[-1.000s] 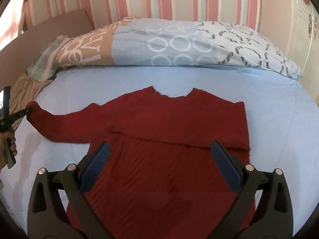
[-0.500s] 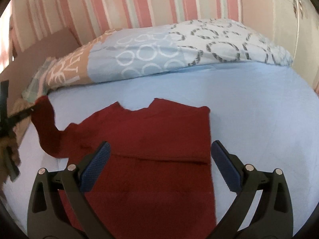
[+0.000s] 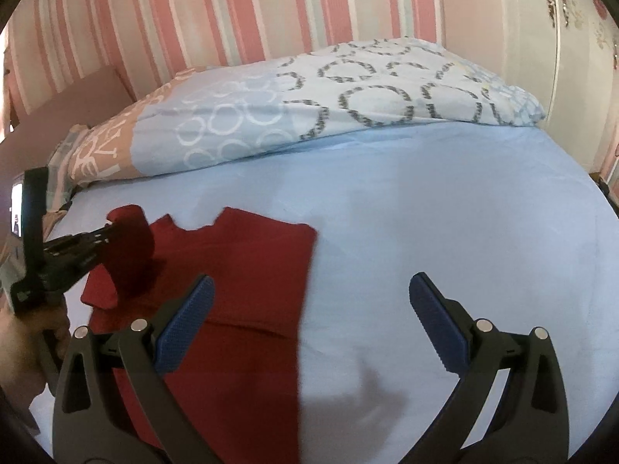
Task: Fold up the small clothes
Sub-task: 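Fold the held sleeve across the sweater body and release it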
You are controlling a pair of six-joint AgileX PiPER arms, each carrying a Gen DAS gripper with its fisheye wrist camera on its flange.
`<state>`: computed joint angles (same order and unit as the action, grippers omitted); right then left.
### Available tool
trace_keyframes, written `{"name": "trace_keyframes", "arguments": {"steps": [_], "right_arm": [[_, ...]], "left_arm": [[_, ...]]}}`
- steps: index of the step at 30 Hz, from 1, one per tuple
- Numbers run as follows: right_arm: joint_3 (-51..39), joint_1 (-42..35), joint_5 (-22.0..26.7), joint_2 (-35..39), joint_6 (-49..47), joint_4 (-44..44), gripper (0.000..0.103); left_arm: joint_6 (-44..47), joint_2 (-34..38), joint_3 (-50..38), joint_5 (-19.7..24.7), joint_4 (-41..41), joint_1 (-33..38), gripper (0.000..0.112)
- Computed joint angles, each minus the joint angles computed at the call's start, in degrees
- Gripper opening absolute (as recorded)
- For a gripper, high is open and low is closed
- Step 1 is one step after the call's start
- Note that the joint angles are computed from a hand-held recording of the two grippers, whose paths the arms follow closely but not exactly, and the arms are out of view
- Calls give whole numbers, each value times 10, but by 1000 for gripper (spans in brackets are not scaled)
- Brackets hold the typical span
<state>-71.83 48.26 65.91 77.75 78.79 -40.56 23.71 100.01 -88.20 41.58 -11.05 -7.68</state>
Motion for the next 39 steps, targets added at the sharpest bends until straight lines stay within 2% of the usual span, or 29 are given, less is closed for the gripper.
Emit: {"name": "trace_keyframes", "arguments": {"steps": [4, 11, 19, 39], "right_arm": [[50, -24, -21, -36, -13, 10, 100], [110, -64, -47, -67, -38, -6, 100], [127, -135, -101, -60, -72, -3, 100], [87, -163, -87, -41, -121, 7, 100]], "left_arm": [[-80, 11, 13, -24, 63, -58, 9], [-171, 12, 52, -53, 135, -111, 9], [-200, 5, 79, -62, 155, -121, 9], [-204, 8, 87, -54, 128, -134, 9]]}}
